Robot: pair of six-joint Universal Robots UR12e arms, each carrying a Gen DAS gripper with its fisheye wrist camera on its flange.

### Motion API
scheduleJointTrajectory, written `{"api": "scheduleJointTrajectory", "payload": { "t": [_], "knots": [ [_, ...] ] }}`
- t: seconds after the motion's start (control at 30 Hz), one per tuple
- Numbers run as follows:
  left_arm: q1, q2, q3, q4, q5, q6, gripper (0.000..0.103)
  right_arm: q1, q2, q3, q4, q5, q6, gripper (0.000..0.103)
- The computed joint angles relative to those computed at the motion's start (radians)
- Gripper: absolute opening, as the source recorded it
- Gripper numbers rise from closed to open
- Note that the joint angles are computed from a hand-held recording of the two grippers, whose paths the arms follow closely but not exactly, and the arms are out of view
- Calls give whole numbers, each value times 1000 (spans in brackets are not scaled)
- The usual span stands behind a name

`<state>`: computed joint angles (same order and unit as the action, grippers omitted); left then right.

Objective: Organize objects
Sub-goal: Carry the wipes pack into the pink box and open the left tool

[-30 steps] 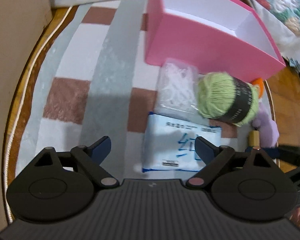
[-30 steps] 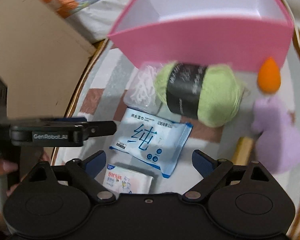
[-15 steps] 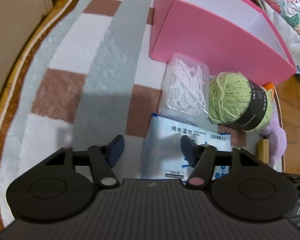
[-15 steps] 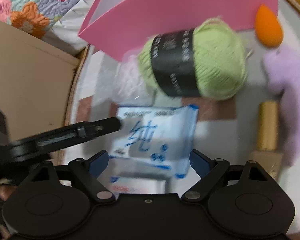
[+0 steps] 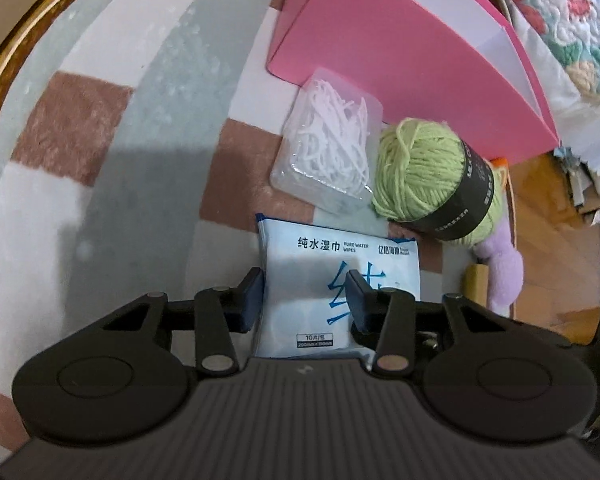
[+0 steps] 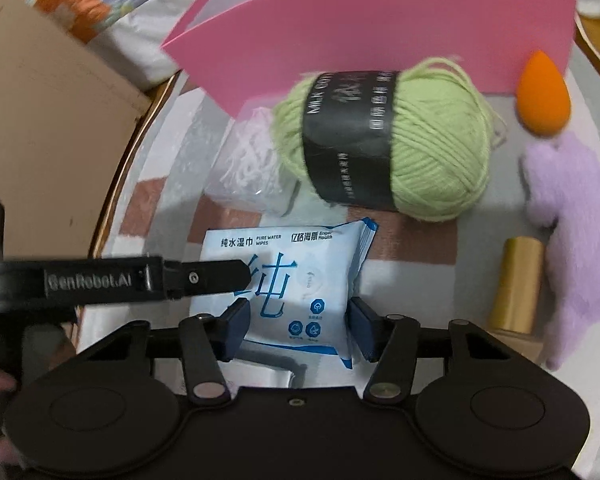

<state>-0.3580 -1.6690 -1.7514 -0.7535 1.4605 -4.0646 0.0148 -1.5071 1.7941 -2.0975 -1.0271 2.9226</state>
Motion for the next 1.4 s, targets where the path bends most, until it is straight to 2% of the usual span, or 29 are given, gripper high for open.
{"api": "scheduleJointTrajectory", "payload": {
  "t": [0.07,0.2,0.4,0.5,0.63,0.87,1.07,1.3,1.4],
  "knots": [
    [0,5,-4,10,-12,-14,43,1,-4,3,-2,-8,-13,61],
    [-25,20,3,16,42,14,43,3,-13,-7,10,-14,-54,61],
    [-47,48,-18,141,90,16,44,-21,-49,-23,28,19,-188,67],
    [-58,52,-2,200,115,24,44,-38,-64,-31,18,52,-223,71],
    [-64,34,62,204,163,93,45,-54,-71,-60,-14,80,-272,74],
    [-36,-67,229,144,186,183,47,-72,-32,-147,-100,84,-304,76],
    [5,-174,343,117,160,219,47,-54,57,-239,-161,15,-316,76],
    [53,-289,452,80,50,185,47,-42,175,-358,-110,-59,-319,76],
    [58,-330,500,43,37,197,47,-40,215,-393,-105,-87,-301,76]
  ]
}}
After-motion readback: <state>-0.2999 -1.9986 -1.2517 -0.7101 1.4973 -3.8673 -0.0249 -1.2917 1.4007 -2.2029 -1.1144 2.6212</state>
